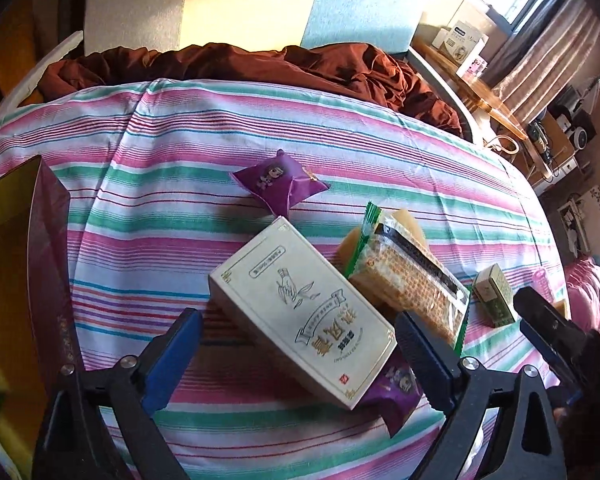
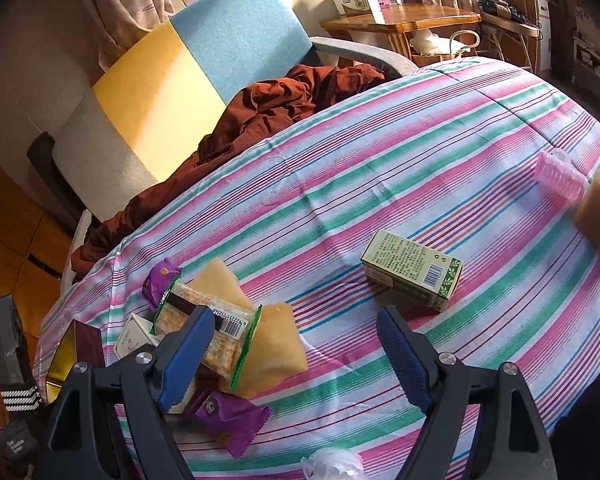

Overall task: Organize objects
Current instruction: 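Grasp the white tea box with the left tool, then grasp the purple snack packet with the right tool while the left tool holds the box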

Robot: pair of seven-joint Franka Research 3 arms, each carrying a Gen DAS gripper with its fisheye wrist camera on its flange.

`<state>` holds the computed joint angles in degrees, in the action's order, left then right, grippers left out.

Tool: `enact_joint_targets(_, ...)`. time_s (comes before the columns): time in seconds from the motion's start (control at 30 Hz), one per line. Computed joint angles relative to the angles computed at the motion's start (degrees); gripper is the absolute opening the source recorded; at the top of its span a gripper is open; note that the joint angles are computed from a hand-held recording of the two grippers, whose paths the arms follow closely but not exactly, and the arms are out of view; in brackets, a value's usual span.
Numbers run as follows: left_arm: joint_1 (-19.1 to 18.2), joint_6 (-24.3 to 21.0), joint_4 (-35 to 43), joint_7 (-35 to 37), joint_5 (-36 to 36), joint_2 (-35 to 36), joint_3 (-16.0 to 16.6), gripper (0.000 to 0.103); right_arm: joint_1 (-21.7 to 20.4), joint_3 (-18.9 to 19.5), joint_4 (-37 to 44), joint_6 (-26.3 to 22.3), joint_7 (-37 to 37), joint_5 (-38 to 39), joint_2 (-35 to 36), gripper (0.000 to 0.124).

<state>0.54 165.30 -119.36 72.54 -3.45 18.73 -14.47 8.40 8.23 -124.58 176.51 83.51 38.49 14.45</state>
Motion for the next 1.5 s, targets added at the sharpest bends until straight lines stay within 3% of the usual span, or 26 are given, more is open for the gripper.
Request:
enact_joint_targets(0.1,-2.01,-1.49,3.26,-2.96,3.02,2.33,2.29,0.098,-0.45,0.43,0.28,-0.42,-0.71,0.72,0.17,0.085)
enact_joint_targets(0.2,-1.69,-2.66,5.48,-2.90,4.35,4.42,2.15,0.098,-0.60,0.45,0.35,-0.58,-1.07,1.31,0.24,0.085)
enact_joint_targets(0.27,0.58,-4.10,6.03,0.20,2.74,5.49,0.01,0.096,-0.81,0.47,0.42,-0.80,-1.17,1.84,0.29,0.085)
enact_joint_targets(0.4,8.62,-0.39,1.19,10.21,-7.66,3.62,-7.89,0.083,-0.38,-0.18,0.49,-1.07,-0.71,1.59,0.37,0.085)
enact_joint_targets(0.57,8.82,4.89,-5.79,19.13,-9.94,-1.55,-9.04,0.059,1.16,-1.76,0.58,-1.66,0.94,-1.27,0.49,0.085)
enact_joint_targets(0.67,7.22,8.52,-9.53,21.45,-8.87,-3.76,-8.25,0.055,1.96,-2.80,0.83,-2.23,2.72,-3.46,0.78,0.085)
enact_joint_targets(0.8,12.18,11.19,-14.21,28.84,-15.18,-6.29,-14.76,0.055,2.72,-3.93,0.95,-3.25,5.04,-6.47,0.99,0.085)
enact_joint_targets(0.9,10.31,14.48,-17.15,29.29,-14.72,-7.56,-13.69,0.054,3.27,-4.70,1.10,-4.06,6.78,-8.70,1.12,0.085)
enact_joint_targets(0.97,5.06,13.62,-16.32,24.46,-9.58,-6.83,-7.80,0.054,3.67,-5.16,1.09,-4.27,7.83,-10.19,1.16,0.085)
enact_joint_targets(1.03,3.32,10.86,-13.89,21.09,-6.61,-4.86,-5.17,0.053,3.95,-5.50,1.05,-4.35,8.77,-11.52,1.16,0.085)
enact_joint_targets(1.2,4.80,10.80,-13.16,18.08,-5.37,-3.86,-5.90,0.052,1.62,-2.47,1.50,-4.40,4.84,-9.27,1.38,0.085)
enact_joint_targets(1.37,1.88,13.64,-15.50,14.39,1.24,-4.81,-2.62,0.052,1.15,-1.38,1.88,-4.27,1.93,-7.91,1.50,0.085)
enact_joint_targets(1.43,3.96,14.50,-16.44,13.94,1.60,-5.16,-4.73,0.051,-4.07,5.29,1.99,-2.81,-7.53,0.44,1.24,0.080)
enact_joint_targets(1.5,9.32,15.52,-17.90,15.17,-0.52,-5.73,-10.41,0.051,-8.37,11.53,2.59,-2.03,-19.54,9.77,0.93,0.074)
